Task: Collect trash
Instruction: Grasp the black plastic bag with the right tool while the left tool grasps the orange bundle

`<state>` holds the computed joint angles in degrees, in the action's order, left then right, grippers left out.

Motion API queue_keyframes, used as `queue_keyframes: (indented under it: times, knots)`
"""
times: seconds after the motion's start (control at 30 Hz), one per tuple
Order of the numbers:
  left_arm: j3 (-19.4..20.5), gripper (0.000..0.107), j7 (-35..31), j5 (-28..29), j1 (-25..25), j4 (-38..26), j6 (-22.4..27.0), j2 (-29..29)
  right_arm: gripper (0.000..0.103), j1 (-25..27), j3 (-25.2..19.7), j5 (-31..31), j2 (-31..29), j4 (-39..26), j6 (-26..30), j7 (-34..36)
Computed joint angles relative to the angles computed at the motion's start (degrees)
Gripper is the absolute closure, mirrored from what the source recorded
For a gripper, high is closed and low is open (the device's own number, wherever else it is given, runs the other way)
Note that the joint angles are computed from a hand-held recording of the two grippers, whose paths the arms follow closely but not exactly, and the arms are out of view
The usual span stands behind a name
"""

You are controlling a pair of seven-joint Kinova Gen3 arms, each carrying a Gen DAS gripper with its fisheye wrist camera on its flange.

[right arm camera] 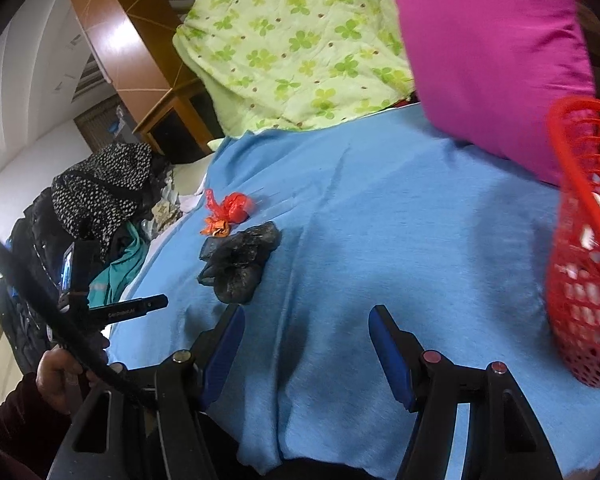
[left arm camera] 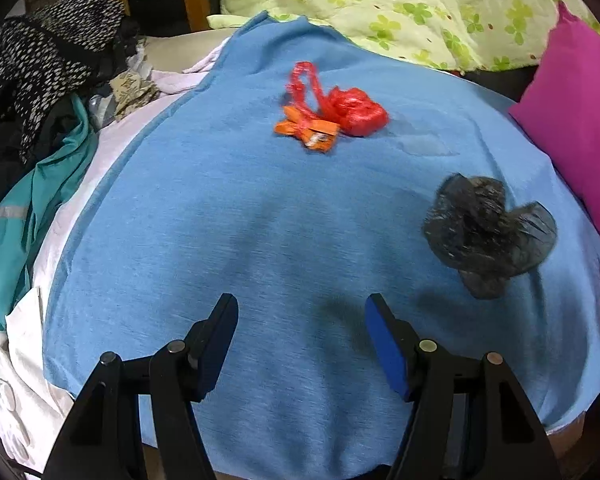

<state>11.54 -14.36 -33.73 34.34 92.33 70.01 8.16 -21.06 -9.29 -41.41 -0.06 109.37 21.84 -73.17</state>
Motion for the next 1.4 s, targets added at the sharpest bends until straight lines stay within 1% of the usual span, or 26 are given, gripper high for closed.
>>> queue_keyframes:
  times: [0.13,0.27,0.33,0.43,0.53,0.6,0.67,0.8,0.87,0.9,0.93,0.97,1.0,1.03,1.07,1.1,1.13,1.2,1.23,1.3,1.33,1.4]
  knots:
    - [-0.78,0.041,0.99,0.14,-2.11,3.49,-2.24,-2.58,0.035,-0.46,-1.28,0.89,3.56,-3.56,0.97,-1.52]
    - [-0.97,0.041,0.08,0.49,-5.19,6.01,-5.63,-4.18,0.035,-1.06,-2.82,4.56,7.78,-8.89,2.30,-5.89]
    - [-0.92,0.041,-1.01,0.33,-6.51,6.54,-7.47,-4.52,0.035,-1.14,-3.49,6.22,10.26,-11.83,3.52,-8.61]
    - [-1.05,0.041,-3.00,-0.40,-8.15,6.46,-9.98,-4.64,0.035,-0.37,-5.15,6.25,14.19,-15.95,5.13,-10.66]
    - [-1.50,0.041,-5.06,-1.48,-9.63,5.76,-12.28,-4.35,0.035,-1.51,-5.18,8.81,18.65,-21.46,7.13,-15.78]
    - [-2.10,0.041,-7.34,-1.44,-10.76,4.92,-13.95,-3.70,0.035,-1.50,-6.09,9.33,22.08,-25.26,8.32,-17.44]
    - [-2.86,0.041,-10.36,-0.46,-12.09,3.86,-16.16,-2.73,0.035,-3.12,-5.14,11.72,24.82,-28.83,10.01,-21.39]
    - [-4.33,0.041,-17.60,4.00,-15.00,0.61,-20.70,0.36,0.035,-3.35,-6.16,12.75,30.04,-34.89,13.38,-25.57]
    - [-5.49,0.041,-20.95,5.35,-15.30,-2.03,-21.96,3.00,0.035,-5.46,-4.73,15.37,31.86,-37.95,15.36,-28.77]
    - [-6.51,0.041,-22.92,6.94,-15.23,-2.98,-22.72,4.04,0.035,-6.70,-3.84,17.01,32.44,-39.10,15.95,-30.49]
    - [-6.53,0.041,-24.97,8.94,-16.22,-4.01,-23.31,5.14,0.035,-8.01,-2.95,18.81,33.08,-40.41,16.60,-32.12]
    - [-5.63,0.041,-26.92,11.27,-18.28,-5.27,-23.95,6.69,0.035,-8.46,-2.71,20.06,33.34,-40.92,16.92,-32.92]
    - [-5.36,0.041,-28.14,12.79,-19.28,-5.79,-24.24,7.35,0.035,-9.27,-2.15,21.60,33.63,-41.72,17.38,-33.96]
    - [-6.15,0.041,-29.43,14.64,-19.52,-6.61,-24.49,8.41,0.036,-9.45,-2.14,22.61,33.82,-42.14,17.68,-34.36]
    - [-7.68,0.041,-30.46,16.57,-19.07,-7.71,-24.52,9.78,0.040,-10.26,-1.53,24.27,34.10,-43.14,18.67,-35.09]
    - [-8.15,0.041,-30.94,18.13,-19.49,-8.51,-24.59,11.00,0.047,-11.21,-0.77,26.09,34.50,-44.40,20.07,-35.93]
    - [-8.39,0.041,-31.61,19.88,-20.08,-8.85,-25.02,11.79,0.051,-11.86,-0.34,27.53,34.80,-45.18,20.93,-36.52]
    - [-8.87,0.041,-32.53,22.85,-21.02,-8.64,-26.26,12.67,0.060,-11.31,-1.28,28.17,34.84,-44.75,19.97,-35.90]
    - [-9.18,0.041,-32.50,23.65,-21.14,-8.26,-27.18,12.82,0.061,-10.73,-2.00,28.03,34.66,-44.17,19.21,-35.15]
    - [-10.45,0.053,-31.72,23.18,-20.01,-7.19,-29.12,12.59,0.064,-9.93,-2.96,27.73,34.06,-42.86,17.94,-33.97]
    - [-10.28,0.058,-32.42,23.63,-20.17,-7.12,-29.23,12.65,0.064,-9.49,-3.49,27.45,33.51,-41.85,17.02,-33.21]
    - [-10.30,0.059,-32.95,24.41,-20.20,-6.11,-30.39,12.26,0.066,-8.94,-4.14,27.11,32.06,-39.30,14.73,-31.98]
